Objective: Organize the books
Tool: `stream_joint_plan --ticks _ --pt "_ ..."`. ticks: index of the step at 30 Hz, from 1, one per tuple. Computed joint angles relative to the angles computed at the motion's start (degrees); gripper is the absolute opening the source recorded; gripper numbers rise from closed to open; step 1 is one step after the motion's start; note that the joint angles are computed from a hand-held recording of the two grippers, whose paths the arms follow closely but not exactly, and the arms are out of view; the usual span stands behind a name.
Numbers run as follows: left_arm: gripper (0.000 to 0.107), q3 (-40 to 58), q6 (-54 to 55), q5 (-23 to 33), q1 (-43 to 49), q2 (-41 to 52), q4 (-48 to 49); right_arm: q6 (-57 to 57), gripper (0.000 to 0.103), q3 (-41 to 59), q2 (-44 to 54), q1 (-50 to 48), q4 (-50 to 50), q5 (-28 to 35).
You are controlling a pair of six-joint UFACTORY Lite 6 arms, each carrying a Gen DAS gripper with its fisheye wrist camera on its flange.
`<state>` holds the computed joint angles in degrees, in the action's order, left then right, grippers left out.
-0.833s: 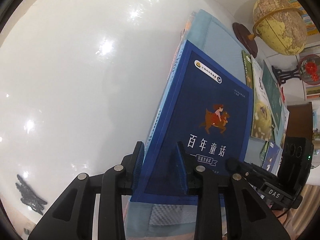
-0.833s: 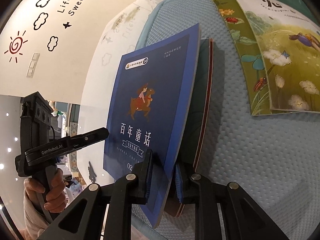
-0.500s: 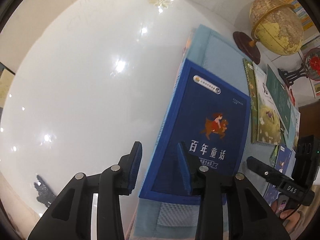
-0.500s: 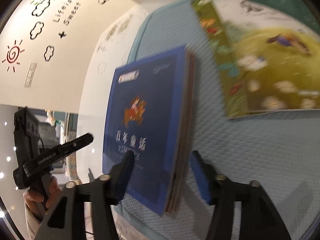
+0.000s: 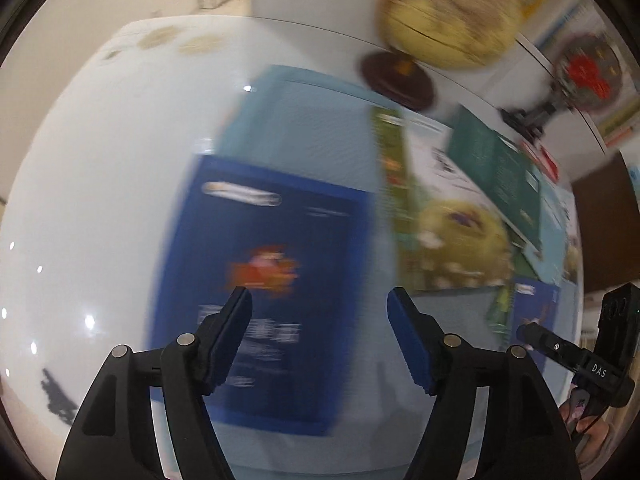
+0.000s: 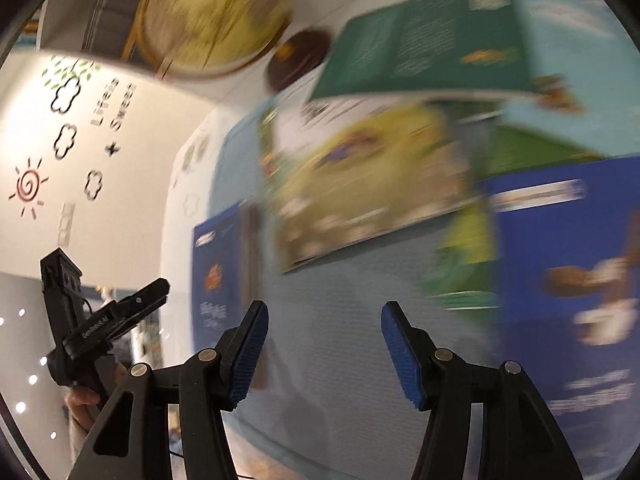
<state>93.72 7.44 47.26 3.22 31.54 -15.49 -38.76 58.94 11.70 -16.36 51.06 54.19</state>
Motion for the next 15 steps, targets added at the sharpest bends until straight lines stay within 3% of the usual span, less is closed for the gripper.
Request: stream_joint_plan --ticks 7,11,15 --pt "0.068 6.4 -6.5 -0.2 -19.9 7.6 1.2 -9.5 0.057 5.0 2.7 -25.9 -11.0 6.5" --pt "0.068 13.1 -7.4 1.5 -28.1 16.2 -4.7 -12.5 0.057 11.2 10.5 -34.9 -15.3 8.9" --pt "0.068 16.9 -11.7 2.6 -33.4 22.0 -4.8 -14.5 0.057 16.4 17.5 -39.5 -19.4 11.6"
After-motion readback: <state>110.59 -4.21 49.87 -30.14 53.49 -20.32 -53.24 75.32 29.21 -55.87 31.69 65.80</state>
